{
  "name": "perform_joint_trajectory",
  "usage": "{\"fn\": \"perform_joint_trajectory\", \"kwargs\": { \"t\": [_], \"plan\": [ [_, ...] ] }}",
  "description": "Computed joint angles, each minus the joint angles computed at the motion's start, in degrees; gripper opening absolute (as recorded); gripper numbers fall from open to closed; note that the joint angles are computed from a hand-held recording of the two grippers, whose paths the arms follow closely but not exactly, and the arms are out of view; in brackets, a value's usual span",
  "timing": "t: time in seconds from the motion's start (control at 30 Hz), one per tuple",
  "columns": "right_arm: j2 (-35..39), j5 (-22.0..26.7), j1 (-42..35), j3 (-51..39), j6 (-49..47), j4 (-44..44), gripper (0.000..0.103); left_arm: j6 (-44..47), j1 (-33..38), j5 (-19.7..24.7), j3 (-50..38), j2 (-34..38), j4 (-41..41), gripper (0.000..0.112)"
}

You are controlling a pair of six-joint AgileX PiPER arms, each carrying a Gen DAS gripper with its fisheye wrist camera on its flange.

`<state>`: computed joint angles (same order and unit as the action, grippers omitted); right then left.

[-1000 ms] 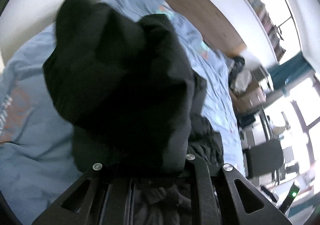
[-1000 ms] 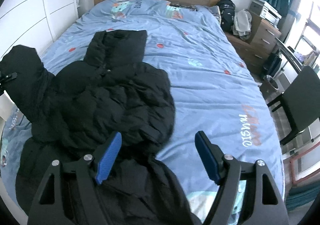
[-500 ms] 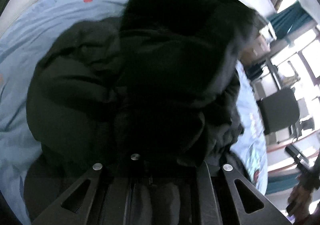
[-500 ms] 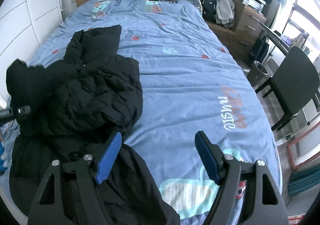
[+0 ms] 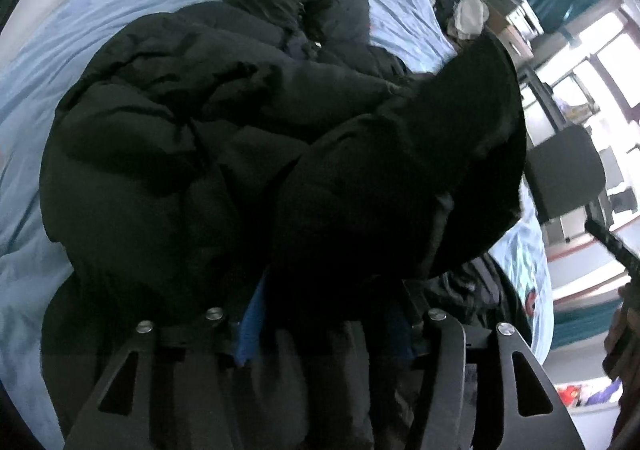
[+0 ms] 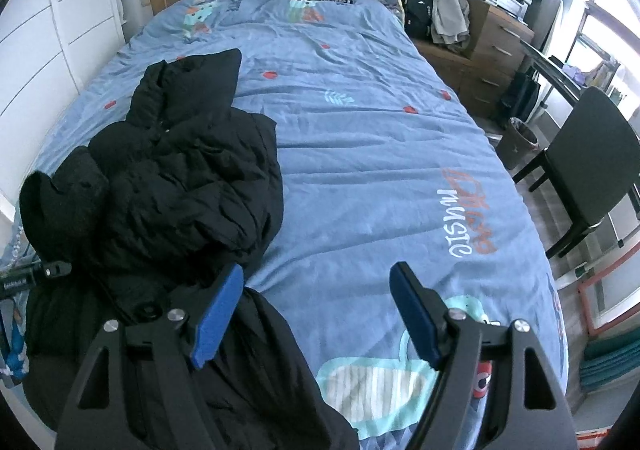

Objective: Fold large clothes
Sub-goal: 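Release the sleeve and pull back both grippers above the folded coat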

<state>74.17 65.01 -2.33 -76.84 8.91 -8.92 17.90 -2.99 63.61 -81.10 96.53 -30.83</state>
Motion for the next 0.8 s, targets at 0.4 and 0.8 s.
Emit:
{"fn": "perform_joint_trajectory", "kwargs": {
  "t": [0.4, 0.8],
  "plan": [
    [3.50, 1.25, 7.55, -3.80, 2.97, -0.74, 0.075, -0.14, 2.69, 1.12, 3.99, -6.16, 0.96, 0.065],
    [12.59, 1.40, 21.92, -13.15, 8.08, -2.19, 0.075, 1.32, 9.24, 1.06, -9.19, 1.03, 3.17, 0.065]
  ]
}}
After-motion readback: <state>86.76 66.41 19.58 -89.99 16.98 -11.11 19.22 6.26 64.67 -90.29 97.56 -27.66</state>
